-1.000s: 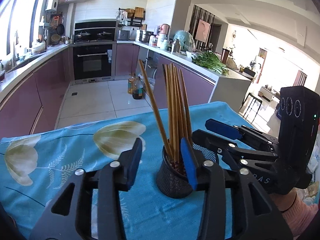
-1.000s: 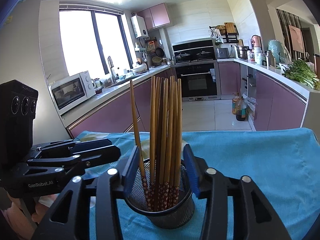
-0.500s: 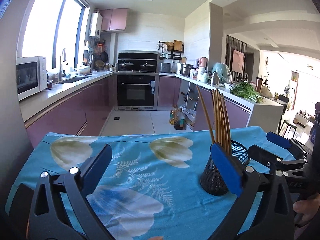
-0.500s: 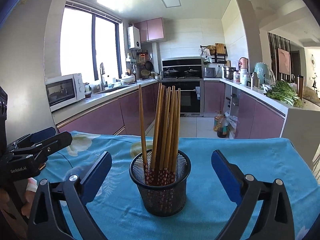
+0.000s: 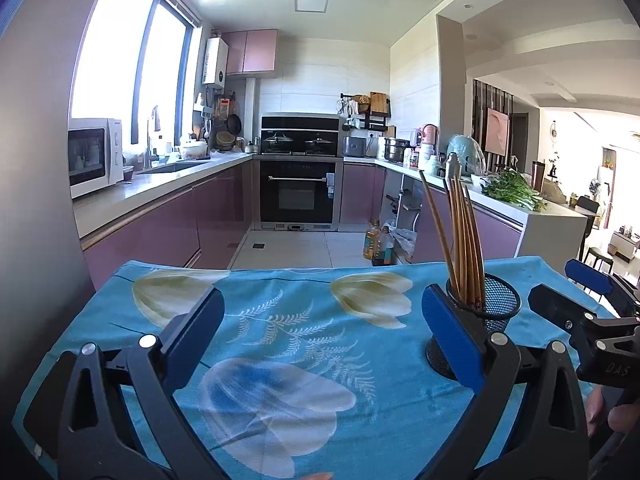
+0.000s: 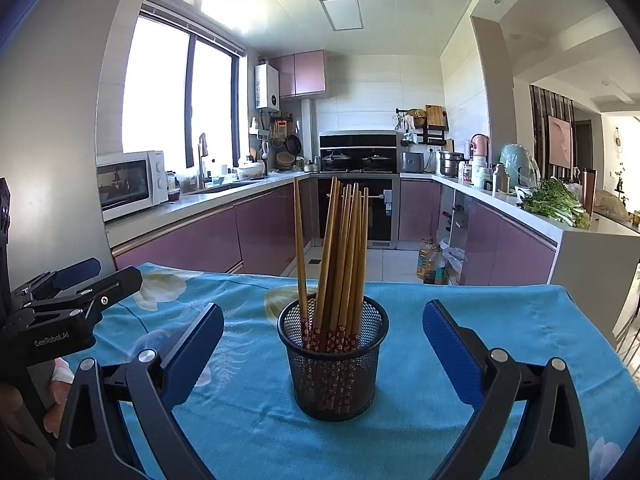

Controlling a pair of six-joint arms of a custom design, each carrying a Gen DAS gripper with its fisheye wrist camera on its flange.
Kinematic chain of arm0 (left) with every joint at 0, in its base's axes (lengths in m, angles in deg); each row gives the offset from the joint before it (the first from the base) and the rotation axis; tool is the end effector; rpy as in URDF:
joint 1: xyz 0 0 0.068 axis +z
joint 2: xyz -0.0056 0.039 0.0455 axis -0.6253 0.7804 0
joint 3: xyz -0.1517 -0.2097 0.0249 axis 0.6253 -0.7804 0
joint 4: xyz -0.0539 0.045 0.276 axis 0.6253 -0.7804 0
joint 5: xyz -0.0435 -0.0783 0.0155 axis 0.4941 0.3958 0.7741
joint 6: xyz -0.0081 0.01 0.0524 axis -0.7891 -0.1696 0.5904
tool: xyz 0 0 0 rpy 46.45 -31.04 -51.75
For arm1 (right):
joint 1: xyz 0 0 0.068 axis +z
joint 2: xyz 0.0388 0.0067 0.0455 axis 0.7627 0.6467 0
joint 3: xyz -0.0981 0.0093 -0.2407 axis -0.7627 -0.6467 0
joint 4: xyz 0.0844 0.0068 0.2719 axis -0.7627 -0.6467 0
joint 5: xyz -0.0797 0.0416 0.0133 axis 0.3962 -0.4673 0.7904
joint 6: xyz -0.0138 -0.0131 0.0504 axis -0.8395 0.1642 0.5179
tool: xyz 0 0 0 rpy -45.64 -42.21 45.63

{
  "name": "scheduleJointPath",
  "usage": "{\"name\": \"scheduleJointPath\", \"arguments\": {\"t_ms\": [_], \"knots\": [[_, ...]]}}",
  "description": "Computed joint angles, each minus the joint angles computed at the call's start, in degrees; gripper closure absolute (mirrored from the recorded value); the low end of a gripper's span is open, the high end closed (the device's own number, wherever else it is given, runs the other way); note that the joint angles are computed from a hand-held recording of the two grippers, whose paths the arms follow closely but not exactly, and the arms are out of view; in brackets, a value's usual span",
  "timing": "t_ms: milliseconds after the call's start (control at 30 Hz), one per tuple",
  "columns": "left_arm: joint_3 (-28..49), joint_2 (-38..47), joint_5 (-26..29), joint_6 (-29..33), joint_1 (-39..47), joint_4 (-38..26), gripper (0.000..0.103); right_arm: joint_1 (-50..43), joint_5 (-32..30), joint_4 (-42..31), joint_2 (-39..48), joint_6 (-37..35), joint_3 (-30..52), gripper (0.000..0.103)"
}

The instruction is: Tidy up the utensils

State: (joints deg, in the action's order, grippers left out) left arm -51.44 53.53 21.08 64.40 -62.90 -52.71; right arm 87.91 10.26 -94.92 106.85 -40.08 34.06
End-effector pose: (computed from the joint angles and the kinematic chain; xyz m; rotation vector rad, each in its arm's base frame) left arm 0.2434 -0.1092 0.2391 0.3552 1.8451 -0.3181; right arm 0.1522 0.0892 0.2410 0.1660 1.8864 -0.0533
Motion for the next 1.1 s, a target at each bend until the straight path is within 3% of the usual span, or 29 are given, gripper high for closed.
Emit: {"name": "scheduleJointPath", "arguments": {"t_ms": [1100], "knots": [[-4.5, -7.2, -4.6, 1.2, -1.7, 1.7, 0.006, 4.5, 6.3, 0.0, -2.2, 0.8, -0.9, 0.007]]}}
